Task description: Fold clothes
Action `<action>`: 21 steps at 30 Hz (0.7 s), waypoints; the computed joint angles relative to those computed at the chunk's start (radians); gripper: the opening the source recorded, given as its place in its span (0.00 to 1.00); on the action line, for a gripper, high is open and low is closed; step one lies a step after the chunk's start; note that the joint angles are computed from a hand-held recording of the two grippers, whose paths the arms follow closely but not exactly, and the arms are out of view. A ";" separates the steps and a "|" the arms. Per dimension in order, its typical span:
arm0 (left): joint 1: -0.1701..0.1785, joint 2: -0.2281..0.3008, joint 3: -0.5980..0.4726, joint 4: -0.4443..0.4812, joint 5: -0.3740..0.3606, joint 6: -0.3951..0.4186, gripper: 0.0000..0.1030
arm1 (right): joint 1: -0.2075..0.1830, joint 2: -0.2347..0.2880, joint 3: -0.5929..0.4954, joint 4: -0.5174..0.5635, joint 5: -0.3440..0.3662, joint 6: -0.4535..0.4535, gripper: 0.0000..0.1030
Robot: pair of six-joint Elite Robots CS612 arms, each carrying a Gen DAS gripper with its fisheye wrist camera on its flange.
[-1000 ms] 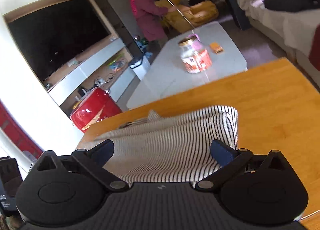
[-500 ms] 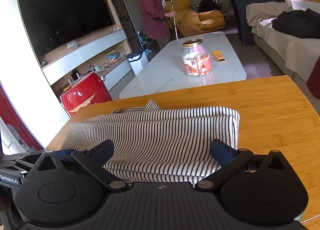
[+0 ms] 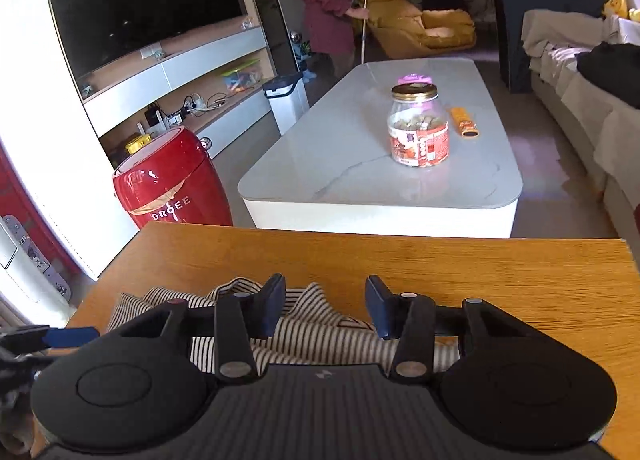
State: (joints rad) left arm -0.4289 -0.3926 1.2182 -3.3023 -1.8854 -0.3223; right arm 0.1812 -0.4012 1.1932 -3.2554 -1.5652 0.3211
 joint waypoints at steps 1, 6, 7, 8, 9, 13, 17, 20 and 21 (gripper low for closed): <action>0.002 -0.004 0.009 -0.006 -0.008 0.001 1.00 | 0.003 0.017 -0.033 0.037 -0.001 -0.004 0.43; 0.012 -0.028 0.064 -0.068 -0.022 0.014 1.00 | 0.022 0.044 -0.082 0.111 -0.051 -0.114 0.07; 0.016 -0.030 0.069 -0.083 -0.026 0.004 1.00 | 0.024 0.035 -0.066 0.095 -0.054 -0.127 0.06; 0.019 -0.030 0.071 -0.095 -0.031 -0.009 1.00 | 0.028 0.022 -0.043 0.067 -0.061 -0.138 0.06; 0.022 -0.031 0.073 -0.107 -0.033 -0.024 1.00 | 0.030 0.003 -0.009 0.026 -0.058 -0.149 0.05; 0.031 -0.040 0.093 -0.161 -0.039 -0.085 1.00 | 0.038 -0.105 0.191 -0.157 0.014 -0.165 0.05; 0.034 -0.064 0.133 -0.237 -0.053 -0.113 1.00 | 0.061 -0.188 0.369 -0.250 0.048 -0.172 0.05; 0.031 -0.084 0.166 -0.288 -0.053 -0.115 1.00 | 0.080 -0.213 0.450 -0.262 0.070 -0.173 0.05; 0.029 -0.091 0.176 -0.296 -0.055 -0.110 1.00 | 0.085 -0.215 0.466 -0.262 0.075 -0.171 0.05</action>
State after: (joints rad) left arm -0.3999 -0.4834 1.3941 -3.5986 -1.9409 -0.4324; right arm 0.2663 -0.6161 1.6592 -3.5174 -1.4904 0.1505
